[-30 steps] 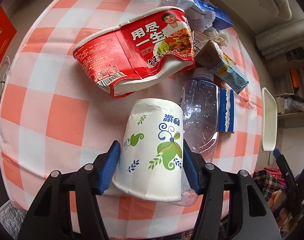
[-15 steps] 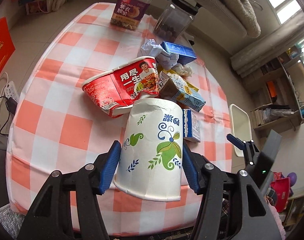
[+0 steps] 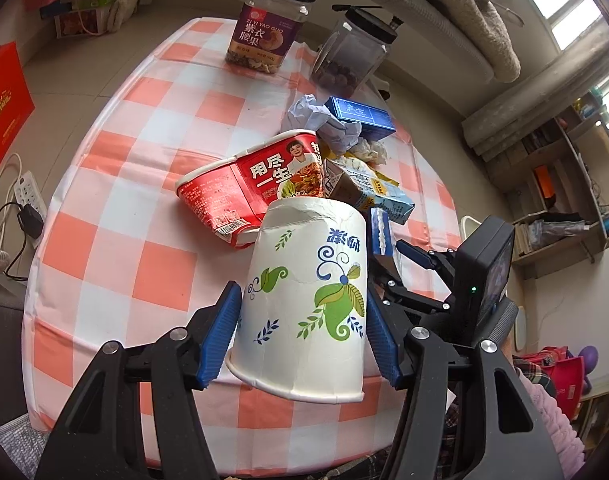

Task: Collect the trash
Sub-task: 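Carry the small blue box to the white bin and open the right gripper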

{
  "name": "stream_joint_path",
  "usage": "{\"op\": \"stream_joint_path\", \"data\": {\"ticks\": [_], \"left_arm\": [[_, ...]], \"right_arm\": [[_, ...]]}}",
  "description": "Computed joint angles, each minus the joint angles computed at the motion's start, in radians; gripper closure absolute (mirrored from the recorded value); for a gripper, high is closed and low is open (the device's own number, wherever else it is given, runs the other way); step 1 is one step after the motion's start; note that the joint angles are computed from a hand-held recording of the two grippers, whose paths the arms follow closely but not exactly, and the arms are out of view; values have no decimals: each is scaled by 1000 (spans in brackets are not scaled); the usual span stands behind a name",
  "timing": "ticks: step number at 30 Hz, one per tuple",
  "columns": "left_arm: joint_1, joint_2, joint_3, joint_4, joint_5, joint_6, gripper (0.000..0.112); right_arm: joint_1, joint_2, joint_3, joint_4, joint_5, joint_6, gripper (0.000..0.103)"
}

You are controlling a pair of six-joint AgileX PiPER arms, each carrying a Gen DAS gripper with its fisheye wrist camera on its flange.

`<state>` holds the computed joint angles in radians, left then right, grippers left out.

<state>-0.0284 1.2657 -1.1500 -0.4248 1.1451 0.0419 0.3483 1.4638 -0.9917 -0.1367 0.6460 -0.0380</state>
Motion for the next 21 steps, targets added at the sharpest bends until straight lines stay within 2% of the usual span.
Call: {"op": "stream_joint_path", "data": {"ticks": [3,13,21], "left_arm": [[-1,1,-3,-7,-11,2,53],[-14,-10,11,-11,-61,-22,53],[-27,-18,22,-11,-95,-32,53]], "right_arm": [[-31,-12,-23,81,20,-47,72],[-150,-63,-73,308,107,-142,90],[-227,-73,-112,424,168,-177,91]]}}
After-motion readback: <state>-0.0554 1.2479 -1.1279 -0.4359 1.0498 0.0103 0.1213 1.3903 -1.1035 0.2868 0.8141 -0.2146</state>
